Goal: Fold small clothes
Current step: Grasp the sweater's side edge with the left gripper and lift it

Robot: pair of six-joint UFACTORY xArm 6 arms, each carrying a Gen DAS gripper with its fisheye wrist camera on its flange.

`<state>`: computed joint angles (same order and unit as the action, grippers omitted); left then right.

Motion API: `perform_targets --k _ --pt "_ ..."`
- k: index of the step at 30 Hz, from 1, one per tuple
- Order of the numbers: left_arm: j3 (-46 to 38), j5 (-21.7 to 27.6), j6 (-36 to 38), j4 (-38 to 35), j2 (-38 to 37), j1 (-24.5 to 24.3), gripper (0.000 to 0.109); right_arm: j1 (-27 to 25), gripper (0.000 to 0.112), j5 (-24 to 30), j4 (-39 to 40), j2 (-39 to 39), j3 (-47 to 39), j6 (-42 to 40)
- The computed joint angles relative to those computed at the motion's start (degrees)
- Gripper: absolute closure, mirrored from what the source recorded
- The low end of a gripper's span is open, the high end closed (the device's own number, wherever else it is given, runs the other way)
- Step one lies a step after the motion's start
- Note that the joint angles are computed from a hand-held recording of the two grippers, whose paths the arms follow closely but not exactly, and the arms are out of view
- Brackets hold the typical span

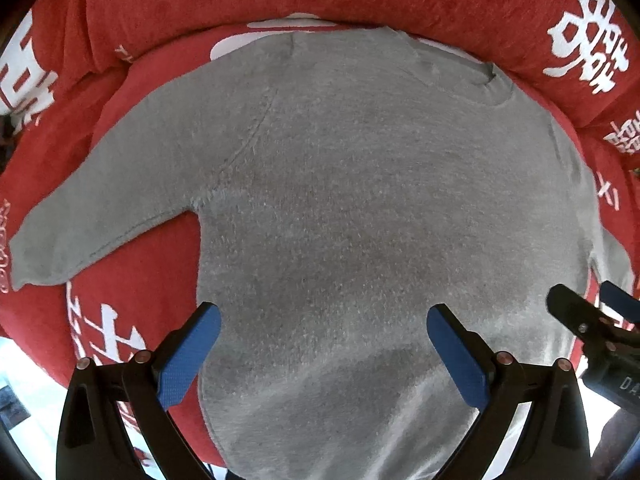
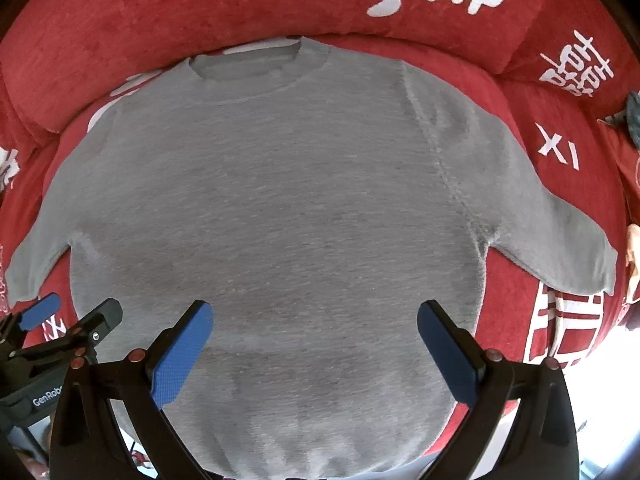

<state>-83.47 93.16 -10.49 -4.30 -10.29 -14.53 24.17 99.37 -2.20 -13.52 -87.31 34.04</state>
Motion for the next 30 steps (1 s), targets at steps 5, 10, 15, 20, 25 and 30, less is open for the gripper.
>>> perform_targets --k 5,10,15,20,25,30 --pt "3.6 -1.4 3.4 -3.8 -2.2 6.1 0.006 2.2 0.01 -1.8 1.1 0.6 -0.5 0.2" --pt "7.9 -2.9 7.6 -6.6 -5.0 16.8 0.006 5.3 0.01 -6.0 4.7 1.9 -0.7 0.7" --pt "10.5 -6.3 12.3 -7.4 -5.6 30.0 0.006 9.1 0.01 -10.1 8.6 5.0 -1.9 0.5" --pt "12.6 -11.7 12.1 -9.3 -3.7 42.3 0.006 13.6 0.01 -10.5 10.6 10.9 -6.6 -0.4" --pt "12.6 -12.6 12.9 -18.2 1.3 50.3 0.006 16.5 0.01 -9.9 12.3 15.3 -10.3 -0.3" --pt "15.2 -14.7 10.2 -24.1 0.3 51.3 0.007 18.0 0.01 -9.3 12.6 17.4 -12.4 0.1"
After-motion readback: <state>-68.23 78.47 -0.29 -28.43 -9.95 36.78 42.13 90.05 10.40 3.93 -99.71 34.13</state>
